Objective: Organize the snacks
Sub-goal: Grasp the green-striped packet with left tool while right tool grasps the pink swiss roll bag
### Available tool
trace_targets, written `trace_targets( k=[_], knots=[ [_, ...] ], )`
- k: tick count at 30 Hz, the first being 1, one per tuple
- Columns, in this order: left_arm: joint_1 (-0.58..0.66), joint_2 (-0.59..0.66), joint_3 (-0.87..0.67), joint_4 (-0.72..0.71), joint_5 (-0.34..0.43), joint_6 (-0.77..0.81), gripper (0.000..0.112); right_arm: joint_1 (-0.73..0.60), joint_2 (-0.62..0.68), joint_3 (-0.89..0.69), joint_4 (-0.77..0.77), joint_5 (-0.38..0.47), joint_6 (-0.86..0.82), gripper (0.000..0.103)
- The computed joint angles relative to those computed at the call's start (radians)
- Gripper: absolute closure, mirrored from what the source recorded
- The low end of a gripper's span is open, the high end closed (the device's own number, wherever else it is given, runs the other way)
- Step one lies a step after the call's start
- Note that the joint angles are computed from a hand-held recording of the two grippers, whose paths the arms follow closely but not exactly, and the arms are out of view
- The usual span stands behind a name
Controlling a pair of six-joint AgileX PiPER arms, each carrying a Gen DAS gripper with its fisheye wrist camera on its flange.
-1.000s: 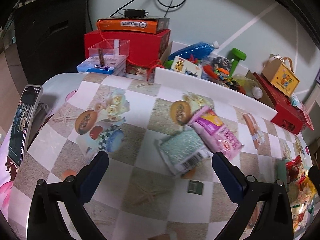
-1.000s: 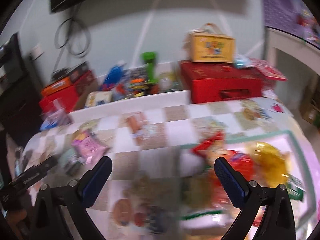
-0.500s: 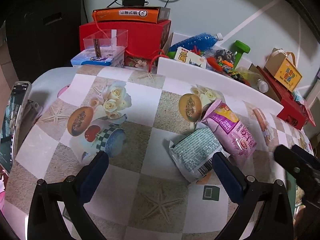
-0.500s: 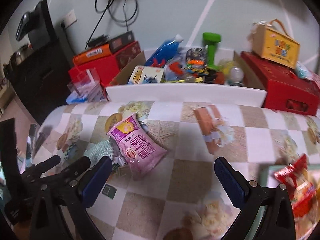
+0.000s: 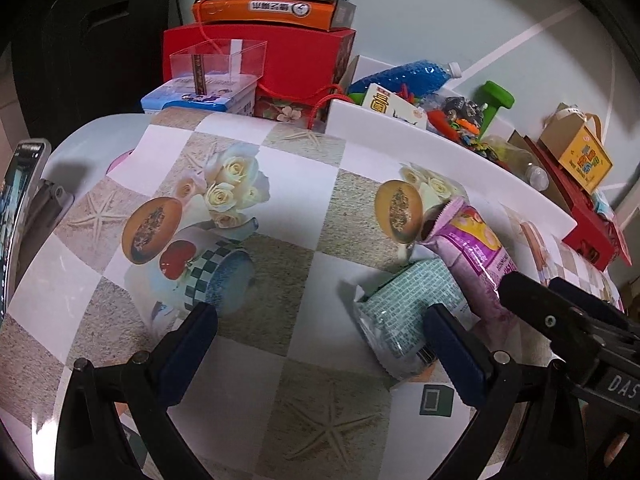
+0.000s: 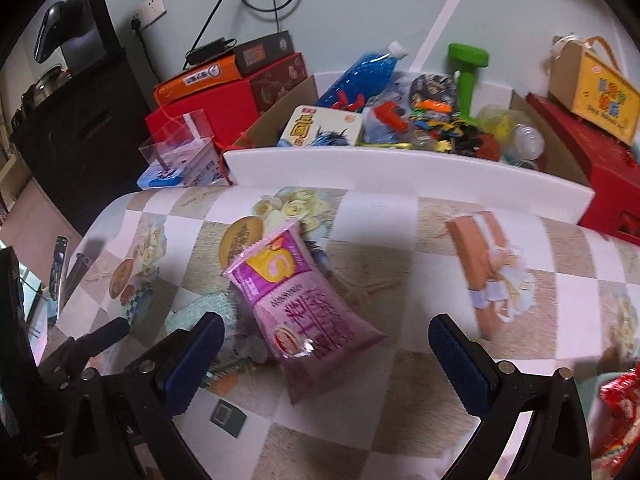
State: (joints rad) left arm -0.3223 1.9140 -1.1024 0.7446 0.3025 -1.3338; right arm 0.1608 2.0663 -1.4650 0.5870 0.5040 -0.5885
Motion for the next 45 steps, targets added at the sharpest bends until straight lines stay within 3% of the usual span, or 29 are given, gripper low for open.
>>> trace_targets(
  k=[16, 20, 33, 36, 45],
  knots=[
    [0.038, -0.031, 0.055, 0.029, -0.024, -0.039, 0.01, 0.018, 0.065, -0.083, -0.086, 0.02, 0.078, 0.0],
    [0.044, -0.042, 0.07, 0.055, -0.031, -0.073, 0.01, 0.033, 0.074, -0.082, -0.167, -0.001, 0.13, 0.0],
    [0.033, -0.039, 0.061, 0.06, -0.03, -0.052, 0.01, 0.034, 0.074, -0.068, -0.139, -0.026, 0.103, 0.019],
    [0.031, -0.038, 0.059, 0.061, -0.033, -0.047, 0.01, 0.025, 0.07, -0.056, -0.105, -0.033, 0.081, 0.031],
    [0.016, -0.033, 0.048, 0.067, -0.037, -0.027, 0.01, -0.006, 0.015, 0.054, -0.062, -0.105, 0.081, 0.041]
  ],
)
